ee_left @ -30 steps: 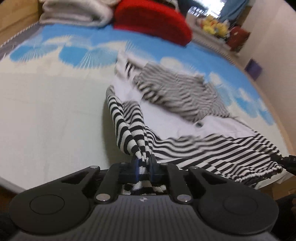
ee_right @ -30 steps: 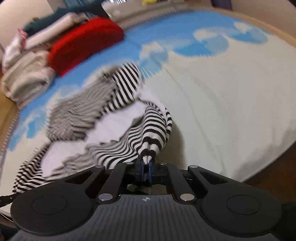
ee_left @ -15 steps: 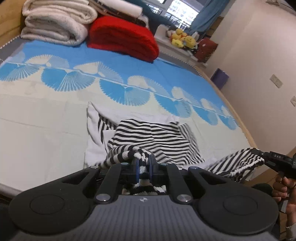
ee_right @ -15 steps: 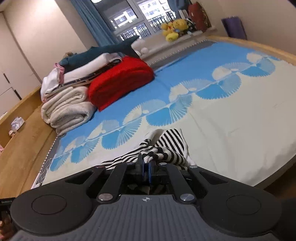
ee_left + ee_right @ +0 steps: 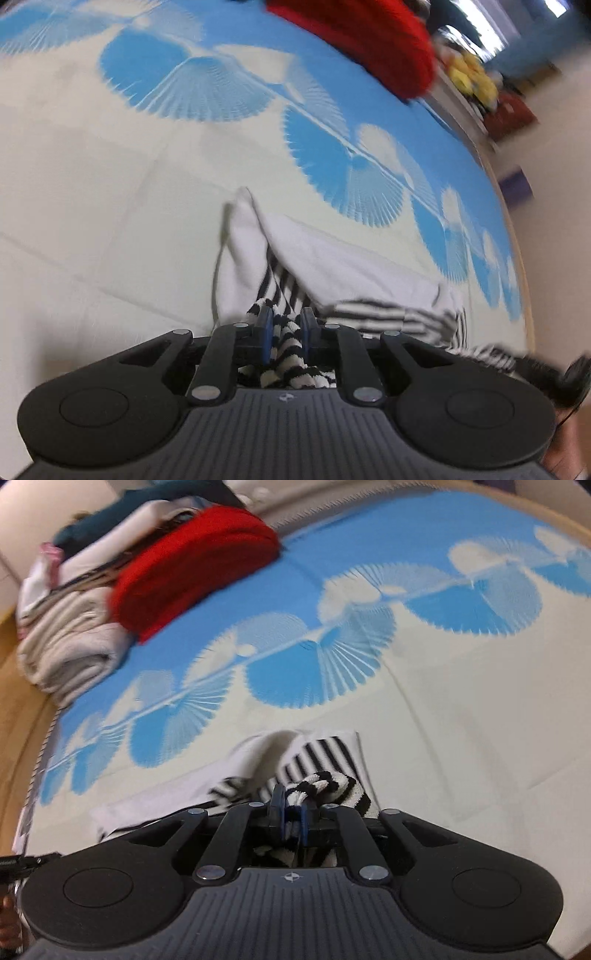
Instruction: Fold small clothes
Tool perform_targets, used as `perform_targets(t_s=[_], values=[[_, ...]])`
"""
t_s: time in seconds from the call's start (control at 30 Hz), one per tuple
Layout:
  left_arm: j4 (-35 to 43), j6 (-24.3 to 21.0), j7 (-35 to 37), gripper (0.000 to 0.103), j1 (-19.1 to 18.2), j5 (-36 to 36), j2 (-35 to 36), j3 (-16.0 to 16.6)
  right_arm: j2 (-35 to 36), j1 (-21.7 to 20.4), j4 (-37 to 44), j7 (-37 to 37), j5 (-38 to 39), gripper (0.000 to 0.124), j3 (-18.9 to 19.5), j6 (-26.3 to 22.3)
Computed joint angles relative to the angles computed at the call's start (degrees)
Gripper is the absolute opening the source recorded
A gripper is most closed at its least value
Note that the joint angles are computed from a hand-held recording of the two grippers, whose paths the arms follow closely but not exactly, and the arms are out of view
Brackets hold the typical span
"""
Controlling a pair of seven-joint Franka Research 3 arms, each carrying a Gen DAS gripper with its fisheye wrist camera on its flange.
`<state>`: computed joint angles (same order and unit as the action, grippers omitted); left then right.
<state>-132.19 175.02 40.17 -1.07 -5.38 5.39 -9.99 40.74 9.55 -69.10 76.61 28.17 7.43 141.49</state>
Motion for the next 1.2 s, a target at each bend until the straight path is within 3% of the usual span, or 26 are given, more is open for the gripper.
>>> perform_targets(t_s=[0.07, 0.13, 0.17, 0.27, 0.37, 0.43, 0.47, 0.53, 0.6, 0.7, 0.83, 0.9, 1.0, 1.1, 1.13, 1.17, 1.2], values=[[-1.41, 4.66, 3.02, 0.042, 1.49, -3.42, -0.39, -1.85, 2.65, 2.16, 4.26, 6.35, -3.23, 0.011, -2.84, -2.70], [-1.71, 6.12, 12.79, 0.048, 5.53, -11.23, -0.85, -7.50, 2.18, 0.62, 3.15, 7.59, -0.31, 0.020, -0.88, -0.05], [-1.82, 5.81, 15.25, 0.048, 5.54, -11.81, -1.22, -7.83, 1.91, -0.24, 2.74, 7.14, 0.96, 0.027, 0.07, 0.51], [-2.60, 4.48, 9.89, 0.048, 0.55, -1.93, -2.40, -2.39, 0.59, -1.94, 0.65, 5.28, 3.75, 0.030, 1.51, 2.49], [-3.64, 4.11, 11.35, 0.050, -1.16, -0.99, -3.65, -1.91, -2.34, -3.56, -4.08, 3.18, 7.07, 0.033, 2.59, 5.44], [-4.50, 4.32, 17.72, 0.061, -2.40, -5.79, -4.71, -2.87, -4.05, -4.85, -6.53, -0.45, 9.31, 0.034, 3.83, 5.62], [-4.20, 3.84, 24.55, 0.069, -3.27, -11.42, -4.91, -3.37, -5.24, -5.46, -8.10, -3.17, 10.23, 0.034, 4.47, 5.02], [-3.57, 1.85, 33.55, 0.076, -5.09, -17.47, -5.25, -3.20, -6.97, -6.03, -9.89, -8.06, 10.98, 0.035, 4.86, 1.88], [-2.60, -1.73, 35.06, 0.080, -6.31, -15.03, -5.08, -2.37, -8.17, -6.00, -10.96, -13.80, 10.98, 0.041, 4.94, -2.22], [-0.84, -7.23, 32.86, 0.080, -7.11, -8.06, -3.77, -1.56, -9.31, -3.89, -12.35, -19.06, 9.44, 0.046, 3.50, -4.61], [1.97, -10.94, 27.39, 0.080, -7.54, 1.72, -0.64, -0.90, -7.86, -0.27, -10.79, -18.58, 4.95, 0.046, 0.82, -6.52], [3.19, -11.62, 25.23, 0.079, -7.72, 5.32, 0.77, -0.74, -6.39, 1.41, -9.01, -17.70, 2.25, 0.046, -0.03, -7.06], [5.56, -12.25, 15.17, 0.078, -9.41, 17.87, 2.73, 1.80, -4.00, 3.33, -6.41, -17.44, -1.25, 0.046, -0.61, -7.34], [7.86, -11.50, 3.61, 0.061, -10.72, 29.62, 4.17, 4.69, -1.85, 5.22, -4.64, -17.09, -4.74, 0.046, -1.35, -5.99], [8.60, -11.04, 0.56, 0.045, -10.89, 32.64, 4.62, 5.32, -1.54, 5.33, -4.53, -17.49, -5.10, 0.038, -1.11, -5.17], [9.34, -10.50, -1.41, 0.022, -10.73, 34.56, 5.13, 5.54, -0.98, 4.86, -3.82, -18.50, -4.74, 0.020, -0.33, -5.48], [10.22, -10.16, -2.48, 0.012, -10.39, 35.63, 5.79, 5.51, -0.56, 4.58, -3.15, -19.22, -4.54, 0.009, 0.10, -5.66]])
